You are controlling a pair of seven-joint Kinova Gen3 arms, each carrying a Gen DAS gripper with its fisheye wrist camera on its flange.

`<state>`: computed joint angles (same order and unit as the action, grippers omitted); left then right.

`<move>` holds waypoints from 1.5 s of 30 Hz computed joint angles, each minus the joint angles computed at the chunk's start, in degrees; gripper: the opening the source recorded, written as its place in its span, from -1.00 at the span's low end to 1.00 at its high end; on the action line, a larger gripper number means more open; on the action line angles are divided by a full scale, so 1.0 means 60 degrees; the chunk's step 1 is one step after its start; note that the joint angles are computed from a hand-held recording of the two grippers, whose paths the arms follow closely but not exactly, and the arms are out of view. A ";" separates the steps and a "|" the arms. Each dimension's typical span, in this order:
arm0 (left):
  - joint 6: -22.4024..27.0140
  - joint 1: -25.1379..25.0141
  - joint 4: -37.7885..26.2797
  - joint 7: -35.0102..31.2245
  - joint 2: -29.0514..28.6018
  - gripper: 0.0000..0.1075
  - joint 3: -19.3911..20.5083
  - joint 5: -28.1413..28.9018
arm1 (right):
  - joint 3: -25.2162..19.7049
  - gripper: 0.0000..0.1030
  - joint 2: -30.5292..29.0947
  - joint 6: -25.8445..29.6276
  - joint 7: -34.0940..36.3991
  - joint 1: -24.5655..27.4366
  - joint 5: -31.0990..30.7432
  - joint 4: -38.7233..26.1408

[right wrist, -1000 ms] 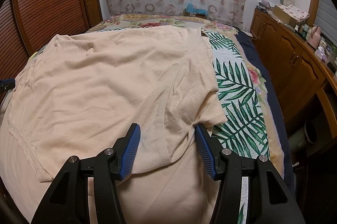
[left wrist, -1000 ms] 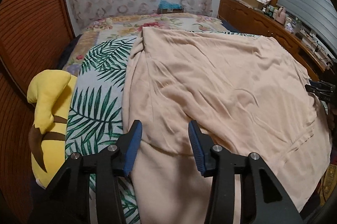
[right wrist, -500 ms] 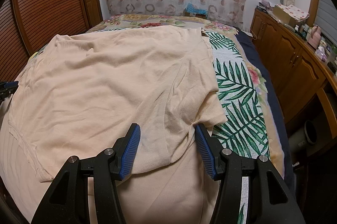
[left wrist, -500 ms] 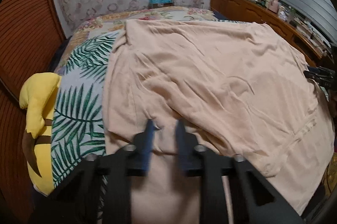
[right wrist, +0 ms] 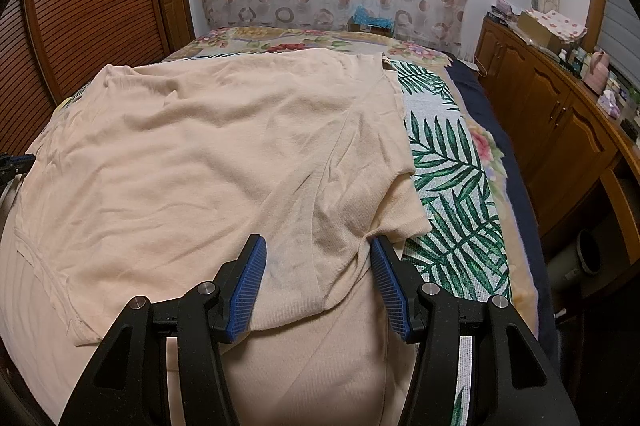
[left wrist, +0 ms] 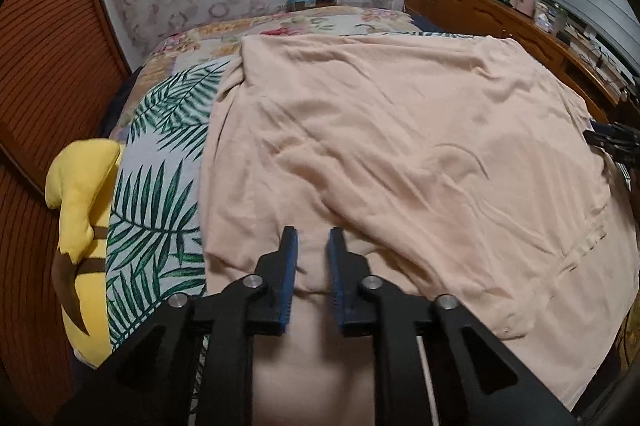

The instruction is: Fold small clothes

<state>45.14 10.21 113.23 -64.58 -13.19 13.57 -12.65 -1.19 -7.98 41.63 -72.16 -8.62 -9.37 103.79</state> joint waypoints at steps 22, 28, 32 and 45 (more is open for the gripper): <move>-0.0368 -0.0177 0.0506 0.0394 -0.0326 -0.39 0.0233 -0.0113 | 0.0005 0.10 -0.0013 -0.0020 -0.0021 -0.0021 0.0012 0.0030; -0.0523 -0.0066 0.0497 0.0174 -0.0604 -0.95 0.0324 -0.0045 | -0.0003 0.10 -0.0025 -0.0017 -0.0037 -0.0023 0.0024 0.0034; -0.0832 -0.0165 0.0501 0.0153 -0.1255 -0.96 0.0318 0.0142 | -0.0004 0.10 -0.0025 -0.0023 -0.0039 -0.0024 0.0031 0.0039; -0.0683 -0.0986 0.0456 -0.0121 -0.1477 -0.96 0.0381 0.0319 | -0.0006 0.10 -0.0022 -0.0044 -0.0037 -0.0026 0.0038 0.0054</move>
<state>41.04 4.30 115.97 -65.30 -22.06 15.85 -10.74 -1.23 -8.11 41.37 -72.38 -8.78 -9.14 104.11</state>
